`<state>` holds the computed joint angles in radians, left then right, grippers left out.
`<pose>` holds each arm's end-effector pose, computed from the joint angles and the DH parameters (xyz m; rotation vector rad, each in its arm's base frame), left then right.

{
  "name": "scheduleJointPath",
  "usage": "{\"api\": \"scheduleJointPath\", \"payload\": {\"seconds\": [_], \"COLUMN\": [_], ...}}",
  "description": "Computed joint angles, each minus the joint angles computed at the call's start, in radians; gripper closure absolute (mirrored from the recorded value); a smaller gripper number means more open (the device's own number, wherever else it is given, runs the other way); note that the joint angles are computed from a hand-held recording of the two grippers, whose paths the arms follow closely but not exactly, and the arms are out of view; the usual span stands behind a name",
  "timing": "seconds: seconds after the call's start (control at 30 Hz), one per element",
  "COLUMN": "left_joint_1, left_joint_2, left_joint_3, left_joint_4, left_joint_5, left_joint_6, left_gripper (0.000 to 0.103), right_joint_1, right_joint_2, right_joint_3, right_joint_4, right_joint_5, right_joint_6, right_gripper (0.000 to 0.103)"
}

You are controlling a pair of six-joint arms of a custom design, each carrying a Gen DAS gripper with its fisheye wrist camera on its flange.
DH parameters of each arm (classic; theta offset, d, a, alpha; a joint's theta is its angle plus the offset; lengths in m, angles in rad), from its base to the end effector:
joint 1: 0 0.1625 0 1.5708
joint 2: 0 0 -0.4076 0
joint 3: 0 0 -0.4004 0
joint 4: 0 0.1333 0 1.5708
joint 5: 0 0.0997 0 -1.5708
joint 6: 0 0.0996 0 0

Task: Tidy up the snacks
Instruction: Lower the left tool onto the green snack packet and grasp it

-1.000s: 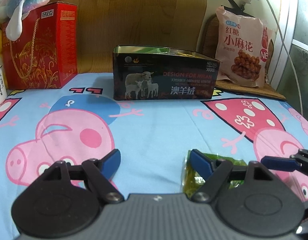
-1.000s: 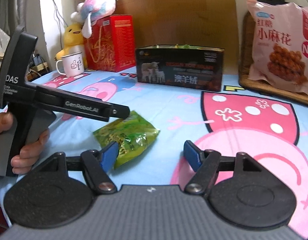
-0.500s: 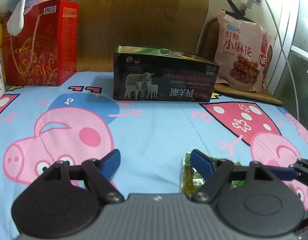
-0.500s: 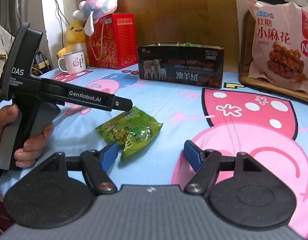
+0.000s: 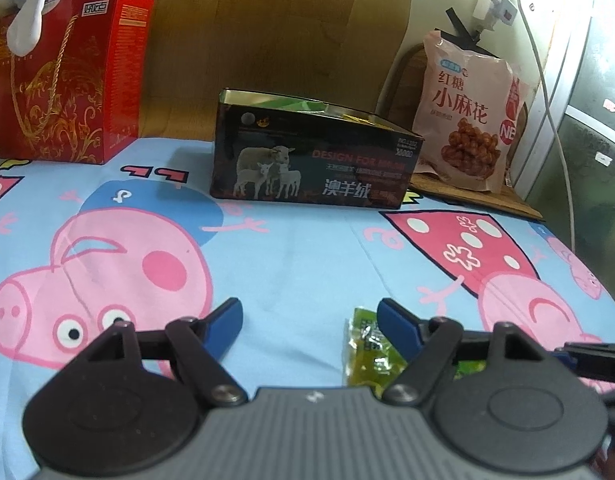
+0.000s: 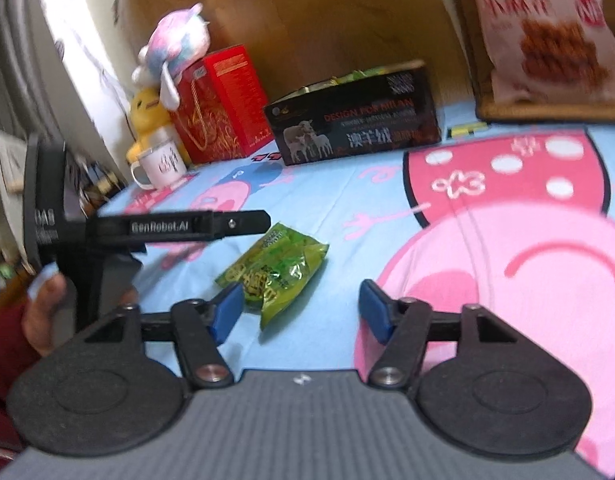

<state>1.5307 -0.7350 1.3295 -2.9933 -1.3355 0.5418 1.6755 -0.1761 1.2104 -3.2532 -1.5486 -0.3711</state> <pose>0.1254 -0.7785 0.2195 0.6016 2.4682 -1.0054 0.2127 -0.7273 -0.1294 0.6985 -2.8342 0.9761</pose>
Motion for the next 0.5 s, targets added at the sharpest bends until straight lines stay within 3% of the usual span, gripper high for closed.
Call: {"api": "scheduleJointPath", "payload": {"seconds": [0.27, 0.43, 0.5], "left_joint_1": [0.012, 0.029, 0.041], "left_joint_2": [-0.010, -0.018, -0.025], "left_joint_3": [-0.008, -0.025, -0.036], "left_joint_4": [0.051, 0.107, 0.157], "left_joint_5": [-0.052, -0.115, -0.170], "left_joint_6": [-0.022, -0.065, -0.087], "left_gripper": [0.028, 0.028, 0.033], "right_joint_1": [-0.047, -0.041, -0.040], "right_joint_2": [-0.034, -0.028, -0.026], "right_joint_3": [0.015, -0.006, -0.013], "right_joint_4": [0.083, 0.109, 0.116], "right_joint_5": [0.147, 0.146, 0.146], "right_joint_6": [0.233, 0.261, 0.267], "right_gripper": [0.046, 0.047, 0.047]}}
